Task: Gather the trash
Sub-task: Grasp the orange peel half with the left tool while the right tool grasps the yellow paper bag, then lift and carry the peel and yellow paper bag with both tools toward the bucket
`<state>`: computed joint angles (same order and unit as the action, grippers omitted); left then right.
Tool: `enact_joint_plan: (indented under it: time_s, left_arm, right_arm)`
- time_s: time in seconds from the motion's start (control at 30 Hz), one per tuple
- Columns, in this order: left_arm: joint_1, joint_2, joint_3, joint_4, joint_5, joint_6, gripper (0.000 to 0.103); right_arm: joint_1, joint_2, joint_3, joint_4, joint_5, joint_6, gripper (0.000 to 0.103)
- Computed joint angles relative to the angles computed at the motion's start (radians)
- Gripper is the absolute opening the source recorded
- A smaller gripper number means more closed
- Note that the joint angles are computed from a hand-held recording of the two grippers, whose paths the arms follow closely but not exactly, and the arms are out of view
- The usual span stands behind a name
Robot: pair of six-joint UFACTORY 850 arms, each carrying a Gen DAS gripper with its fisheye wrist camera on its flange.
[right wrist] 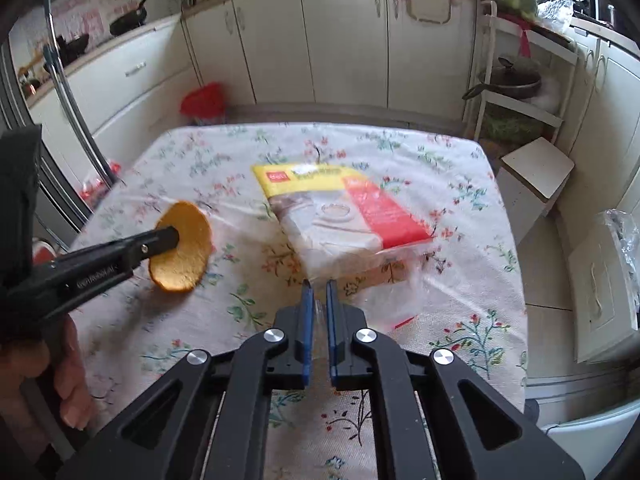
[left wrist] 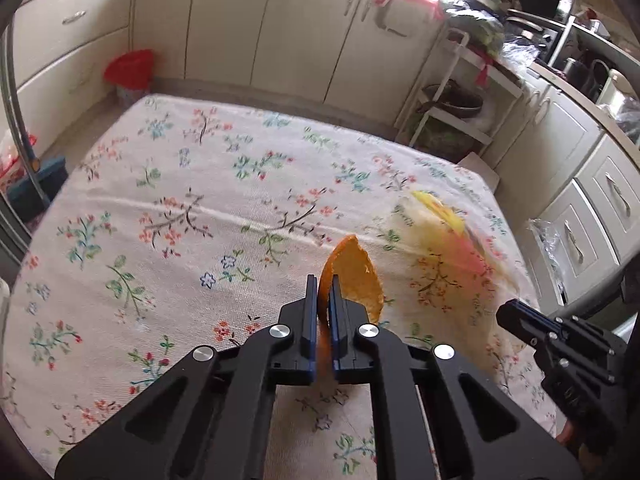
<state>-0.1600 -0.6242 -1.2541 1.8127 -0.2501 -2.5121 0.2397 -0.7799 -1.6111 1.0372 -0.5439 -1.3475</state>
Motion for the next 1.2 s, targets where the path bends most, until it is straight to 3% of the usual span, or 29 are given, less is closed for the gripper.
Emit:
enact_joint_plan:
  time_s: [0.23,0.3,0.33,0.37,0.43,0.5,0.73,0.8,0.87,0.9,0.93,0.97,1.2]
  left_arm:
    - [-0.033,0.082,0.082,0.154,-0.057,-0.120,0.004]
    - [-0.036,0.112,0.119,0.207,-0.062,-0.193,0.004]
    - [-0.038,0.123,0.135,0.212,-0.064,-0.207,0.004]
    - [-0.041,0.134,0.150,0.215,-0.066,-0.217,0.004]
    - [-0.041,0.149,0.171,0.229,-0.065,-0.235,0.004]
    - [-0.040,0.158,0.184,0.248,-0.065,-0.249,0.004]
    - [-0.014,0.187,0.211,0.343,-0.050,-0.306,0.004]
    - [-0.012,0.193,0.215,0.336,-0.051,-0.290,0.004]
    - [-0.011,0.199,0.221,0.334,-0.054,-0.279,0.004]
    - [-0.012,0.201,0.221,0.334,-0.056,-0.278,0.004]
    - [-0.014,0.202,0.223,0.339,-0.056,-0.284,0.004]
    - [-0.017,0.202,0.223,0.339,-0.056,-0.282,0.004]
    - [-0.060,0.202,0.214,0.286,-0.090,-0.198,0.004]
  right_arm:
    - [-0.017,0.063,0.062,0.056,-0.050,-0.083,0.006]
    - [-0.011,0.060,0.054,0.002,-0.060,-0.048,0.014]
    - [-0.006,0.061,0.058,-0.003,-0.055,-0.051,0.042]
    - [0.005,0.071,0.078,0.022,-0.015,-0.087,0.077]
    - [0.026,0.086,0.112,0.101,0.067,-0.178,0.091]
    - [0.048,0.061,0.087,0.058,0.097,-0.128,0.092]
    - [0.101,-0.098,-0.095,-0.350,0.135,0.366,0.096]
    - [0.102,-0.094,-0.093,-0.325,0.140,0.343,0.086]
    - [0.099,-0.085,-0.083,-0.304,0.161,0.329,0.049]
    - [0.094,-0.084,-0.086,-0.309,0.163,0.344,0.038]
    - [0.088,-0.086,-0.091,-0.309,0.159,0.351,0.020]
    - [0.077,-0.090,-0.094,-0.285,0.148,0.335,0.013]
    - [0.023,-0.021,-0.022,-0.072,0.071,0.153,0.006]
